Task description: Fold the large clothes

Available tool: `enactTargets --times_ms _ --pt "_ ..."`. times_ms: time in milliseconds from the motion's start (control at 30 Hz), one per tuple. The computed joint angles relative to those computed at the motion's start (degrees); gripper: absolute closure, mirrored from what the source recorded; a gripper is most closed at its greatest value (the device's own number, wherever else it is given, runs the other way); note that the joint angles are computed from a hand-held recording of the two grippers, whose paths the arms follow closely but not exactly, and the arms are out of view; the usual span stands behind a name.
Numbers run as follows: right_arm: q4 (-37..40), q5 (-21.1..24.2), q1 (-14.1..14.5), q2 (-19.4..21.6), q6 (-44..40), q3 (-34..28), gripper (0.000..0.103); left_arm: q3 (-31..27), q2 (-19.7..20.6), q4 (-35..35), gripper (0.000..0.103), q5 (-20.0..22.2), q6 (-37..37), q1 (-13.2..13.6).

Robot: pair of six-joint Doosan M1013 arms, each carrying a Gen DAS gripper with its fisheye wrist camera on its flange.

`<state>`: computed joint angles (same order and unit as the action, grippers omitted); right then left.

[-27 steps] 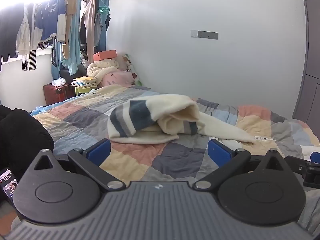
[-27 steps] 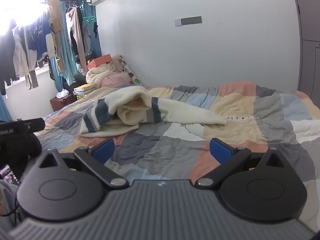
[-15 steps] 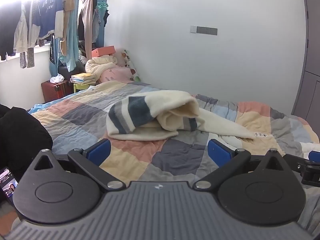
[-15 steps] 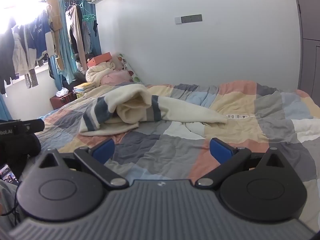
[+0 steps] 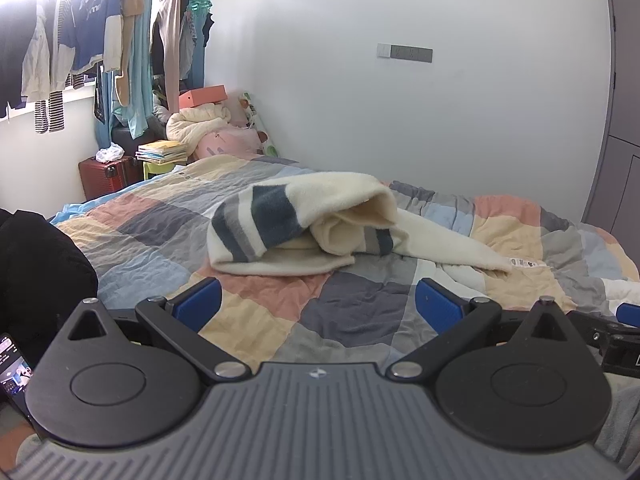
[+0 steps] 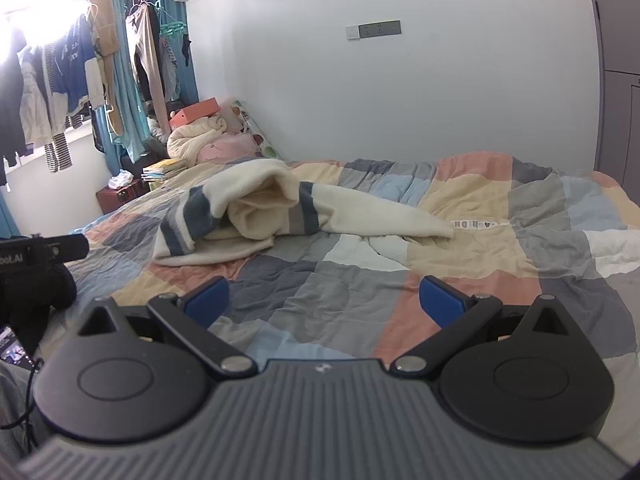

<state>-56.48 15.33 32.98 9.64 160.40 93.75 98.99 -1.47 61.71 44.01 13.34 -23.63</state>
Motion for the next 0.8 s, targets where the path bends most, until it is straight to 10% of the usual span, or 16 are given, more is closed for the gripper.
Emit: enactTargets --times_ms 800 --pt "10.14 1.4 -0.25 0.53 -9.41 -1.08 0.0 0.42 0.4 -0.38 0.0 -1.24 0.23 0.36"
